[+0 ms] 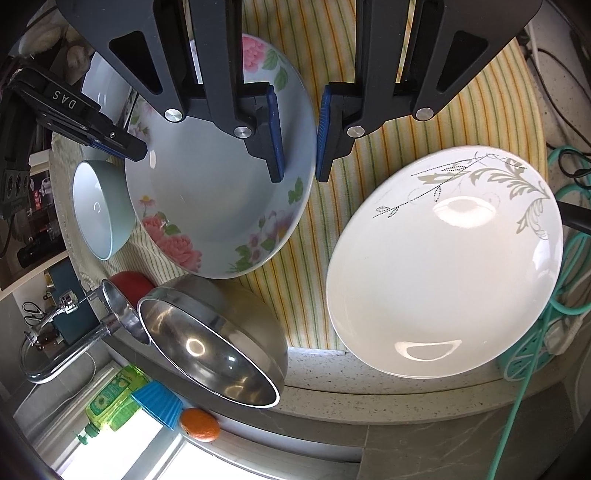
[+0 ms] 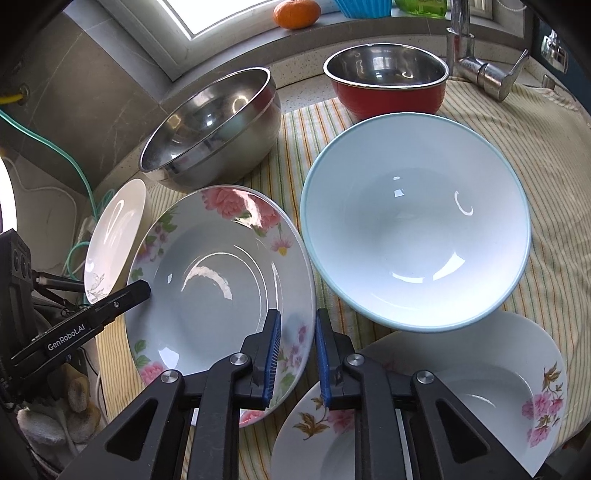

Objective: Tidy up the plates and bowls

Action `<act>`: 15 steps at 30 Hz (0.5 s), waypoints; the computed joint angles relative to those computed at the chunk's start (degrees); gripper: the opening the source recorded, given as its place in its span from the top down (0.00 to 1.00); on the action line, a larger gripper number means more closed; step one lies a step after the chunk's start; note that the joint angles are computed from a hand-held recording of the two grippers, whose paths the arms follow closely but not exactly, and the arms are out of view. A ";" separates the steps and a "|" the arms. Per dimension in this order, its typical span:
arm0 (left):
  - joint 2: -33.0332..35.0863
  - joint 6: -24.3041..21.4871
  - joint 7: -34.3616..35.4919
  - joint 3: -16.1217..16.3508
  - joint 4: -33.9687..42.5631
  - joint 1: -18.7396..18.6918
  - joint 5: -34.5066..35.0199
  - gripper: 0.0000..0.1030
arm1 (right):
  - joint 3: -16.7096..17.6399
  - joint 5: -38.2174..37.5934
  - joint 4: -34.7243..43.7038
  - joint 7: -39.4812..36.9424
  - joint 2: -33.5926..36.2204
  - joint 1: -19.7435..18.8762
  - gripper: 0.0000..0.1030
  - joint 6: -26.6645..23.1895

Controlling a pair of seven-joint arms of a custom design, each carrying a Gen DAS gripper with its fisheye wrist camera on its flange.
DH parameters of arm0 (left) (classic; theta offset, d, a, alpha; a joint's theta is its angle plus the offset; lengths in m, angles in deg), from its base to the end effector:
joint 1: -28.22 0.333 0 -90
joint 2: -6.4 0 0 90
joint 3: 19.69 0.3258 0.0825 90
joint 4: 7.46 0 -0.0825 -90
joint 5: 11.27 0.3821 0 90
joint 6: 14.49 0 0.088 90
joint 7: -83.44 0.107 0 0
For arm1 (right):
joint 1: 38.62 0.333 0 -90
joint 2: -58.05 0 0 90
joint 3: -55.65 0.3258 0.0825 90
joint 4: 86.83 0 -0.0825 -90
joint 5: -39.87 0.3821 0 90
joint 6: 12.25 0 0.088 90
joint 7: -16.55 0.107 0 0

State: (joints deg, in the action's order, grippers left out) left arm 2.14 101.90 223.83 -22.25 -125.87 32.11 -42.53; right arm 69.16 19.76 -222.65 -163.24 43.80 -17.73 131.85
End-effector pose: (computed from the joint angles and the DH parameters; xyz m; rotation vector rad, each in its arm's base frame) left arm 0.5365 -0.0174 0.4869 1.3448 -2.6076 0.7104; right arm 0.4014 0.2838 0.4701 -1.1011 2.4423 -0.2593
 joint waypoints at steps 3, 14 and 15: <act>-0.10 0.17 0.35 0.02 -0.11 0.02 -0.06 0.85 | 0.00 -0.02 0.08 -0.05 0.02 0.06 0.85 -0.25; -0.36 -0.05 1.72 0.53 -0.52 0.52 -2.55 0.85 | 0.08 0.57 -1.12 0.52 -0.97 -0.21 0.86 0.83; -0.42 0.04 1.65 0.57 -0.62 0.58 -2.61 0.85 | 0.11 0.57 -1.18 0.56 -1.05 -0.24 0.86 0.91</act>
State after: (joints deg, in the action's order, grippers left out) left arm 1.72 101.95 225.48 -21.68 -126.48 32.69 -45.14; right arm 69.27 20.33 -223.83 -162.68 42.75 -17.98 132.76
